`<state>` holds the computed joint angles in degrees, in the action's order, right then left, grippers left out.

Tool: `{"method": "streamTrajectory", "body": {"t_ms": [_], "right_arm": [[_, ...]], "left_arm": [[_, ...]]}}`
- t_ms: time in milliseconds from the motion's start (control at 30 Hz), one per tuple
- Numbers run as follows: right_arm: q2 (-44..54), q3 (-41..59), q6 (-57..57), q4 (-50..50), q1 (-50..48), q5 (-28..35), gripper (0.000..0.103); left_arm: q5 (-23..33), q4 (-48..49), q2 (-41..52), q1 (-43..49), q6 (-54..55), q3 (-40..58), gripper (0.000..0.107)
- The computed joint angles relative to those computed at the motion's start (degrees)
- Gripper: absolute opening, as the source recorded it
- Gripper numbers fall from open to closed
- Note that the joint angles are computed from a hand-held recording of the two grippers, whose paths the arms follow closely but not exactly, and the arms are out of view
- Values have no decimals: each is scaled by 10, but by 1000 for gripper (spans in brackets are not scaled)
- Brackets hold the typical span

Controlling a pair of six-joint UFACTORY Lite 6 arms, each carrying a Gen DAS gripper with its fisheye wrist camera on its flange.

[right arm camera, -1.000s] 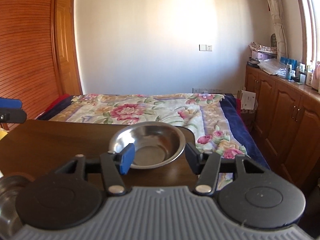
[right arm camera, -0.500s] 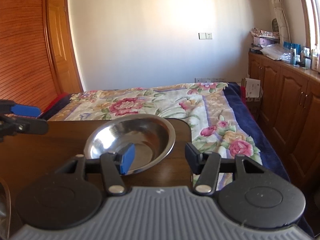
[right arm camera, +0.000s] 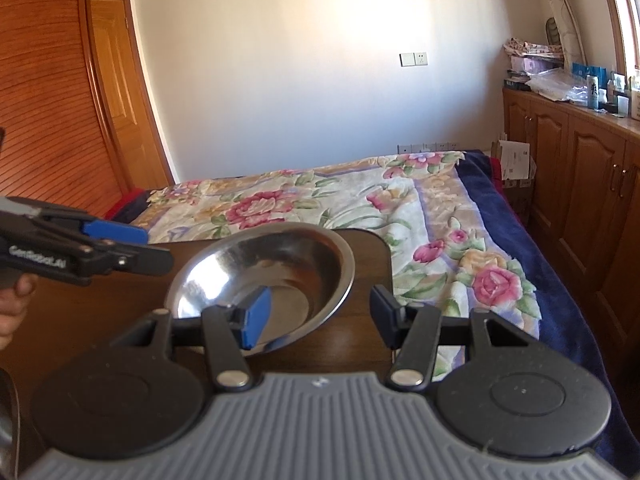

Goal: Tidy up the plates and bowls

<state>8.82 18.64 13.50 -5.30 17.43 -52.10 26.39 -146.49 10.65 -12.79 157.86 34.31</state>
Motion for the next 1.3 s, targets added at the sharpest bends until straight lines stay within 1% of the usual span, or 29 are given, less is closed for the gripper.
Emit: {"method": "streamTrajectory", "body": {"t_ms": [133, 167, 233, 333, 367, 400, 433, 467, 500, 533, 600, 667, 867, 1000, 1200, 1300], "right_arm": [[16, 12, 20, -20, -8, 6, 55], [19, 15, 26, -27, -11, 8, 51], [22, 18, 38, -40, -14, 10, 48], [25, 20, 48, -47, -14, 12, 45], [26, 22, 53, -50, -15, 13, 43], [27, 23, 57, -52, -14, 15, 42], [29, 24, 62, -56, -16, 14, 40], [30, 24, 67, -59, -18, 14, 39], [31, 26, 74, -63, -20, 15, 38], [33, 28, 82, -70, -24, 15, 37], [34, 32, 101, -82, -30, 18, 32], [35, 34, 117, -98, -35, 18, 25], [9, 32, 108, -60, -9, 42, 14], [-29, 19, 109, -53, 3, 58, 13], [-101, -4, 88, -13, 32, 88, 13], [-136, -16, 77, 6, 46, 104, 13]], "left_arm": [[-7, 72, 28, 5, -78, 32, 53], [-8, 87, 37, 8, -98, 42, 50], [-14, 97, 49, 8, -116, 56, 50], [-15, 156, 66, 16, -181, 77, 45], [-14, 185, 75, 19, -212, 86, 42], [-13, 207, 84, 22, -235, 96, 35], [-12, 217, 89, 23, -245, 101, 32], [-9, 228, 93, 26, -256, 103, 26], [-3, 242, 93, 30, -267, 102, 17], [-1, 253, 91, 32, -275, 101, 16], [-7, 230, 76, 30, -252, 88, 15], [-12, 212, 53, 28, -232, 69, 13], [-16, 241, -34, 44, -247, 20, 12], [-19, 266, -97, 53, -265, -17, 12], [-17, 340, -203, 75, -334, -73, 12], [-7, 398, -258, 95, -385, -101, 12]]}}
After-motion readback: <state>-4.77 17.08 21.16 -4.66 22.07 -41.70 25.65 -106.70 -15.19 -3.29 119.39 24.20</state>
